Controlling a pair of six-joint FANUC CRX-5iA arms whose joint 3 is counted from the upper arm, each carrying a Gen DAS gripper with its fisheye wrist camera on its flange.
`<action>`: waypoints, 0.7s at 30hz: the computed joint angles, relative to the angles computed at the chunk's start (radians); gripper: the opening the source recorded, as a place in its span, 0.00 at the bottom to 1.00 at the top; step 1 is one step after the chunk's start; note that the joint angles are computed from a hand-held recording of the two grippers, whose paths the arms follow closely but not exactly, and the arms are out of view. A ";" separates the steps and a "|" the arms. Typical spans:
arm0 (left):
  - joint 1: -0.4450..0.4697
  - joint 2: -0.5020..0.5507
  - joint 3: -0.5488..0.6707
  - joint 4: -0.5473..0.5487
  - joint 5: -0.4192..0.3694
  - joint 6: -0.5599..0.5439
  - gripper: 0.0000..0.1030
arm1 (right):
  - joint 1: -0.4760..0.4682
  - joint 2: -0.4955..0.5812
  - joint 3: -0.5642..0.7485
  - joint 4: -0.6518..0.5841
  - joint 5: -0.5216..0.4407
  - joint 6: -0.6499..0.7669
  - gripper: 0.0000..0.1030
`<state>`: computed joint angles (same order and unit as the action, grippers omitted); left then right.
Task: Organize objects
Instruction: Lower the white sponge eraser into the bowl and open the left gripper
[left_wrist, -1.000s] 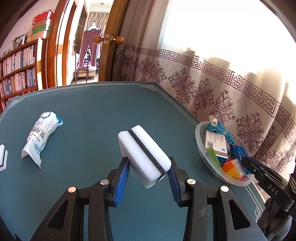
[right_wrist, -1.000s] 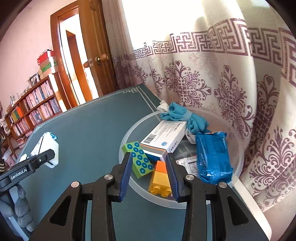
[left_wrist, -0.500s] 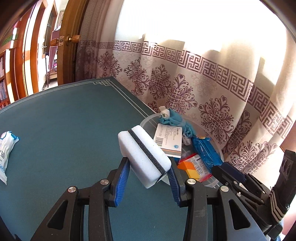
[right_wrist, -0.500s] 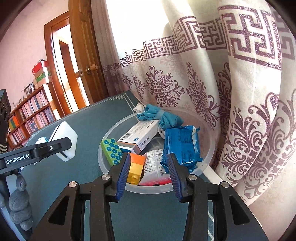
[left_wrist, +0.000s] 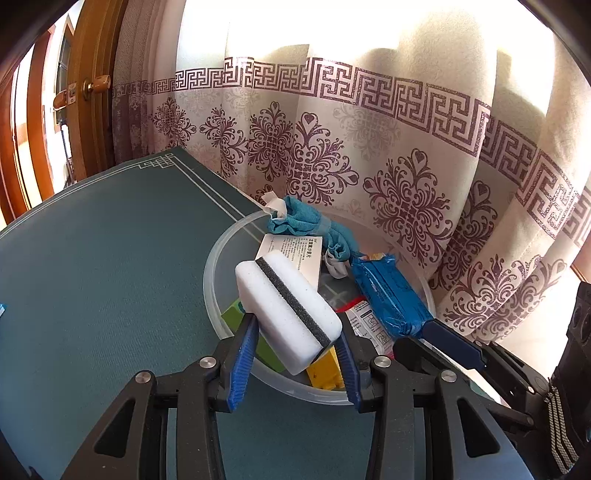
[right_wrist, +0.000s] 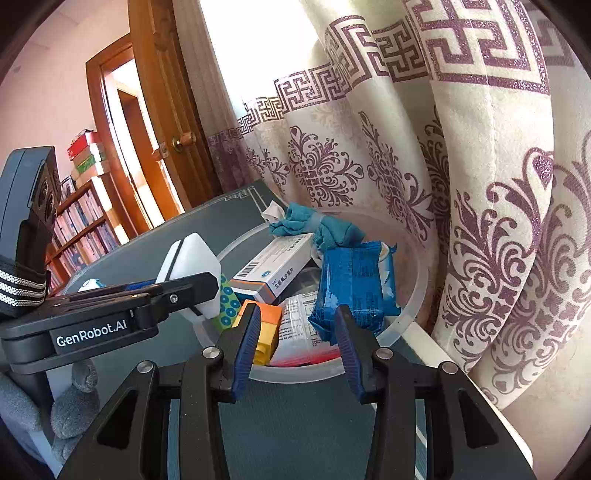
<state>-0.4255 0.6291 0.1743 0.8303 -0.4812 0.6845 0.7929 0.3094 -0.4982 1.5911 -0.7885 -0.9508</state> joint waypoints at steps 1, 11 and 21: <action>0.000 0.004 0.005 -0.005 -0.003 0.006 0.43 | -0.001 0.001 0.002 0.001 0.001 0.001 0.42; -0.003 0.001 -0.025 0.093 0.034 -0.044 0.74 | 0.001 0.009 0.012 -0.011 0.000 0.012 0.42; 0.008 -0.010 -0.038 0.013 0.076 0.039 0.77 | 0.002 0.016 0.023 -0.005 -0.008 0.013 0.42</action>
<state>-0.4176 0.6186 0.1362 0.8432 -0.4056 0.7239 0.7952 0.3258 -0.4757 1.5858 -0.7964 -0.9374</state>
